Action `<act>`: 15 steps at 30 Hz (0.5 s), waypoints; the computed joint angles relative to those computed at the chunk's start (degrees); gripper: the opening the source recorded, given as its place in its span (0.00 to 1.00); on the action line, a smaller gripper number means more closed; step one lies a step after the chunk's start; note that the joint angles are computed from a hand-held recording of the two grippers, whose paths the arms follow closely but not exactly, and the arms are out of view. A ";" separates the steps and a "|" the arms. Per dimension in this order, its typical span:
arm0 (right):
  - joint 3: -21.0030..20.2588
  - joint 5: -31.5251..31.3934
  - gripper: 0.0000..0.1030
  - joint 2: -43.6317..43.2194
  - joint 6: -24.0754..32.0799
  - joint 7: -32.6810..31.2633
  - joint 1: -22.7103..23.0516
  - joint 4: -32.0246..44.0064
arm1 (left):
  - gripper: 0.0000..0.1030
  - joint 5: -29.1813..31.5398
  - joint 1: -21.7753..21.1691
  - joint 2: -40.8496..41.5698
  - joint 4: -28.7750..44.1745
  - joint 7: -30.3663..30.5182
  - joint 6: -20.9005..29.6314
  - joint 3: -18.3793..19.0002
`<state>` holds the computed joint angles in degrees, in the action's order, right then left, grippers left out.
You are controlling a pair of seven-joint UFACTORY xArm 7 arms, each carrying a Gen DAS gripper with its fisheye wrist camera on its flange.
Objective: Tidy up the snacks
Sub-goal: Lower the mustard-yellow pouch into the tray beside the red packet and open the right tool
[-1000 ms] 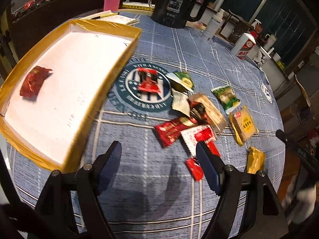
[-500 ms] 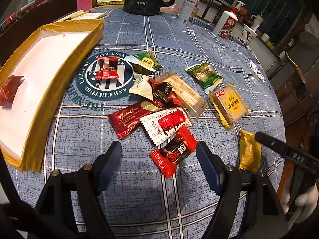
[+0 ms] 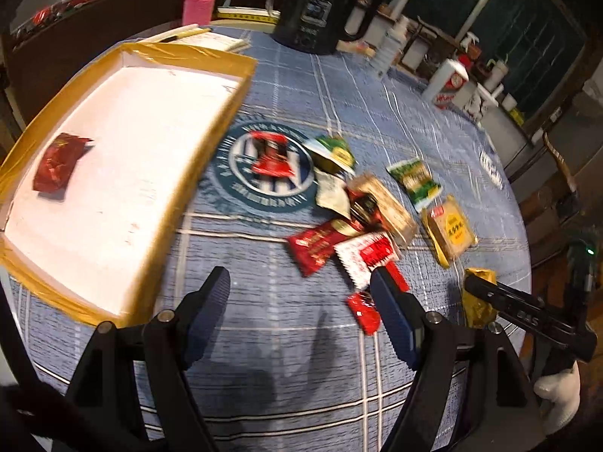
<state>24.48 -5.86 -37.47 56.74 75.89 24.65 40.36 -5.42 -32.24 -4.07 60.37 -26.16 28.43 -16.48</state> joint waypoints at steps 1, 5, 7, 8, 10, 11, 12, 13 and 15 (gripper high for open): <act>0.79 -0.99 0.42 1.00 -0.94 -0.09 -0.30 1.79 | 0.75 -1.01 0.22 -1.11 -0.96 0.80 -0.22 0.50; 3.03 -5.56 0.42 10.73 -8.52 -1.41 -1.65 11.23 | 0.75 -5.14 1.92 -6.21 -4.96 5.01 0.45 3.21; 4.03 -8.80 0.43 18.38 -14.18 -1.33 -2.20 17.16 | 0.75 -5.71 3.47 -8.90 -6.75 6.12 1.51 4.53; 4.71 -11.26 0.43 23.32 -15.78 -1.03 -2.34 21.32 | 0.75 -6.17 4.15 -10.38 -7.84 7.05 1.85 5.31; 6.16 -16.22 0.43 33.02 -17.31 -0.61 -2.29 29.87 | 0.75 -6.18 5.90 -13.04 -9.62 8.65 2.22 6.70; 5.47 -18.13 0.43 36.41 -17.38 -0.58 -0.85 33.04 | 0.75 -6.10 6.68 -13.99 -10.25 9.30 2.34 7.17; 5.43 -20.69 0.43 41.87 -16.97 -1.02 0.42 38.26 | 0.75 -6.16 7.57 -15.32 -11.19 10.22 2.45 8.01; 4.94 -21.99 0.43 45.38 -16.23 -1.38 1.72 41.91 | 0.75 -6.45 8.16 -16.07 -11.83 10.93 2.40 8.51; 3.48 -24.20 0.43 53.56 -14.29 -2.49 4.83 50.50 | 0.75 -7.42 9.29 -17.69 -13.14 12.89 2.76 10.14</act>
<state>27.95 -30.06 16.09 42.44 73.40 29.48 90.86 -12.84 -22.95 -21.76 47.23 -13.27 31.19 -6.34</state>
